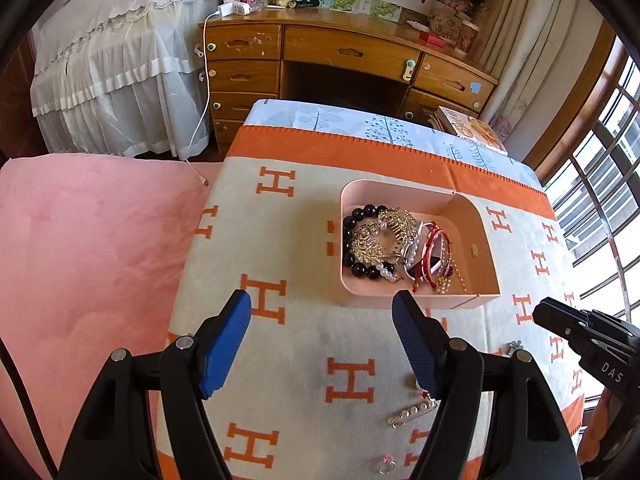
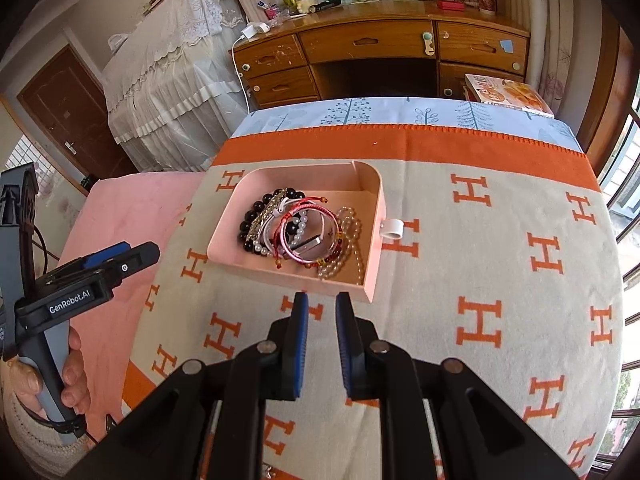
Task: Organize jewelry
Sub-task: 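Open both tools over the pink box and withdraw them, then grasp a green flower brooch with the left tool while the right tool grasps the other flower brooch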
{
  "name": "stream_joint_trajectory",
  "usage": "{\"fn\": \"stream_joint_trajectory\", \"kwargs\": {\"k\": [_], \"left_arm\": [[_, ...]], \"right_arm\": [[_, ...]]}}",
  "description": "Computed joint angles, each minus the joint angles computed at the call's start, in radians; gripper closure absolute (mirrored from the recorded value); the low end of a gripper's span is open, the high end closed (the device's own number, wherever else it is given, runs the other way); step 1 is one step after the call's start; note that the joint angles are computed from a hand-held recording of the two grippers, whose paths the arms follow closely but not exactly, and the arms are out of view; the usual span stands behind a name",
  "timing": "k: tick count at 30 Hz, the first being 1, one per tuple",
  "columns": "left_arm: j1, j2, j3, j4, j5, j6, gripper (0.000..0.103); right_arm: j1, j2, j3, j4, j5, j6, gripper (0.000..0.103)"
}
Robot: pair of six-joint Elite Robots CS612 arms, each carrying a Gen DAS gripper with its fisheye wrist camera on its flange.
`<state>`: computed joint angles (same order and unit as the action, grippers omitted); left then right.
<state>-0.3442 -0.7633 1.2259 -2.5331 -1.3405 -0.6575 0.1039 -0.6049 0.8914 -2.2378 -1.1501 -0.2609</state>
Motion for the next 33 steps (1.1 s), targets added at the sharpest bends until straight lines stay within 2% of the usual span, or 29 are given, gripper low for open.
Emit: {"fn": "stream_joint_trajectory", "kwargs": {"k": [9,13,16,22,25,29,33], "left_arm": [[-0.036,-0.074,0.114,-0.066,0.022,0.021,0.029],[-0.058,-0.096,0.158,-0.097,0.022,0.040,0.025],[-0.077,-0.106,0.191,-0.124,-0.004,0.052,0.023],[-0.112,-0.099,0.248,-0.149,-0.100,0.037,0.023],[-0.138,-0.089,0.266,-0.151,-0.094,0.049,0.023],[-0.166,-0.072,0.268,-0.138,-0.057,0.041,0.024],[-0.171,-0.054,0.259,-0.134,-0.087,-0.006,0.035]], "right_arm": [[-0.030,-0.101,0.175,-0.114,0.011,-0.010,0.089],[-0.049,-0.129,0.226,-0.168,0.010,0.001,0.089],[-0.060,-0.140,0.253,-0.195,0.002,-0.003,0.089],[-0.080,-0.145,0.307,-0.214,0.013,-0.045,0.088],[-0.091,-0.146,0.345,-0.217,0.035,-0.073,0.085],[-0.097,-0.152,0.409,-0.266,0.021,-0.091,0.083],[-0.103,-0.153,0.448,-0.301,0.036,-0.095,0.083]]}}
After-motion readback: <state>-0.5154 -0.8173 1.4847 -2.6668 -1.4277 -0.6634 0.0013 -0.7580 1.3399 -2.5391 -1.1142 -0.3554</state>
